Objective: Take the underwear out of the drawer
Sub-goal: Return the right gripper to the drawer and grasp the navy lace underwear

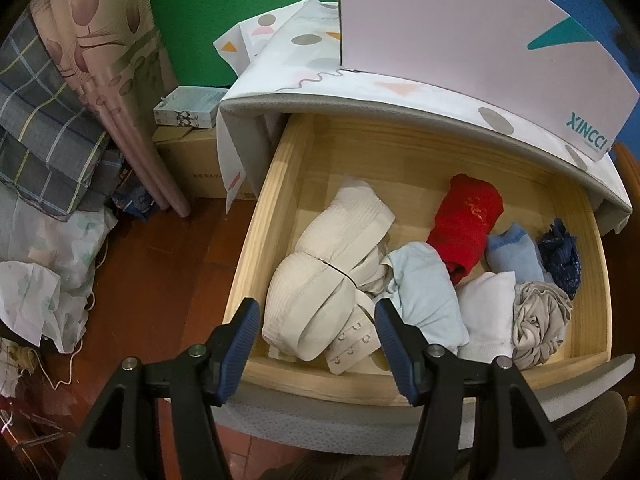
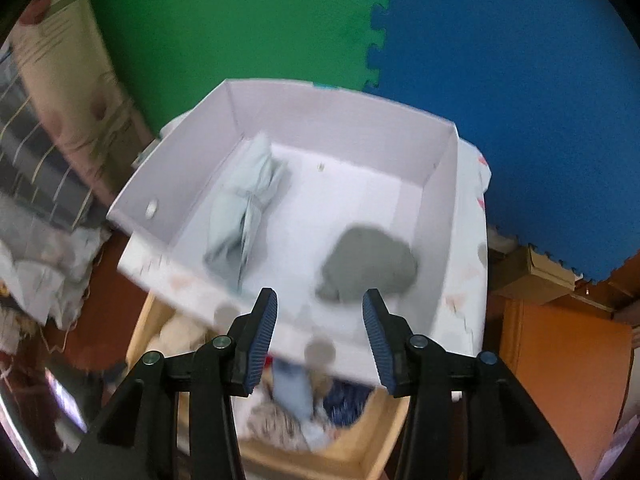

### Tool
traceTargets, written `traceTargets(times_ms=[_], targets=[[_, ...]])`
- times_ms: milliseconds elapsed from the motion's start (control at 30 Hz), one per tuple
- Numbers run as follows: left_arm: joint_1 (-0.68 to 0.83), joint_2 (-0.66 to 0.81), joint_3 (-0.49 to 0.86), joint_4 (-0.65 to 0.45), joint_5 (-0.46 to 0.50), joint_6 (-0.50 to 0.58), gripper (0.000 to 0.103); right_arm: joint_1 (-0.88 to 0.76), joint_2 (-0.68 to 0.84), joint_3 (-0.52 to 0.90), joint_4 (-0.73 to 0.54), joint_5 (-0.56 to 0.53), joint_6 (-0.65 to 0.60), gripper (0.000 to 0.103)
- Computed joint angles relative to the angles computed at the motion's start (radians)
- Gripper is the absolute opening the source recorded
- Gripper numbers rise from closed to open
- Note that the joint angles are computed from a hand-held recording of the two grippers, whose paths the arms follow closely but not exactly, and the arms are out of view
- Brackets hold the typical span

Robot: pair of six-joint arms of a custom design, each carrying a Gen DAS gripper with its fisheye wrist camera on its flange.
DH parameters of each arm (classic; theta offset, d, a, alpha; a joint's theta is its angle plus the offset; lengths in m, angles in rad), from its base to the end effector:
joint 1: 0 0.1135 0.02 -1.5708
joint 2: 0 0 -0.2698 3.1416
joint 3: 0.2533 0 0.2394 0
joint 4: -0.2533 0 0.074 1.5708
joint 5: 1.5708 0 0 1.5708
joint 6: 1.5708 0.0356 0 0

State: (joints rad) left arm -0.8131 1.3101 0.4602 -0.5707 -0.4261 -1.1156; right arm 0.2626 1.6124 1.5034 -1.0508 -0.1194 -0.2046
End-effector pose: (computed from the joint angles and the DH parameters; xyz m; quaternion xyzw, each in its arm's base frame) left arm 0.1237 -0.1093 0.1345 -0.1625 0.9611 0.0599 0.2150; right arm 0.3000 0.0850 0.3173 -0.2380 0.9479 0.0643 0.2019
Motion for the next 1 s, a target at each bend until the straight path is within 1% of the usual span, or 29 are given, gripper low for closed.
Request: traceTargets(times_ms=[100, 233, 300, 467, 600, 733, 867, 1000], targets=[[0.008, -0.004, -0.006, 0.006, 0.006, 0.000, 0.061, -0.035, -0.064, -0.103, -0.006, -0.017, -0.032, 0.043], [0.023, -0.021, -0.020, 0.022, 0.022, 0.011, 0.061, -0.078, -0.110, -0.257, 0.029, -0.014, -0.061, 0.043], [0.027, -0.024, -0.025, 0.030, 0.027, 0.007, 0.061, -0.097, -0.109, -0.346, 0.071, -0.012, -0.062, 0.043], [0.056, -0.058, -0.049, 0.040, 0.048, 0.004, 0.061, -0.121, -0.049, -0.483, 0.188, -0.010, -0.044, 0.043], [0.068, -0.088, -0.070, 0.059, 0.064, 0.010, 0.061, -0.140, 0.036, -0.536, 0.281, -0.023, -0.010, 0.043], [0.081, -0.109, -0.083, 0.071, 0.076, 0.020, 0.061, -0.144, 0.106, -0.542, 0.346, -0.025, 0.028, 0.043], [0.091, -0.114, -0.090, 0.083, 0.089, 0.025, 0.061, -0.130, 0.167, -0.540, 0.402, 0.000, 0.054, 0.043], [0.105, -0.116, -0.095, 0.091, 0.101, 0.036, 0.061, -0.114, 0.232, -0.546, 0.454, 0.029, 0.072, 0.047]])
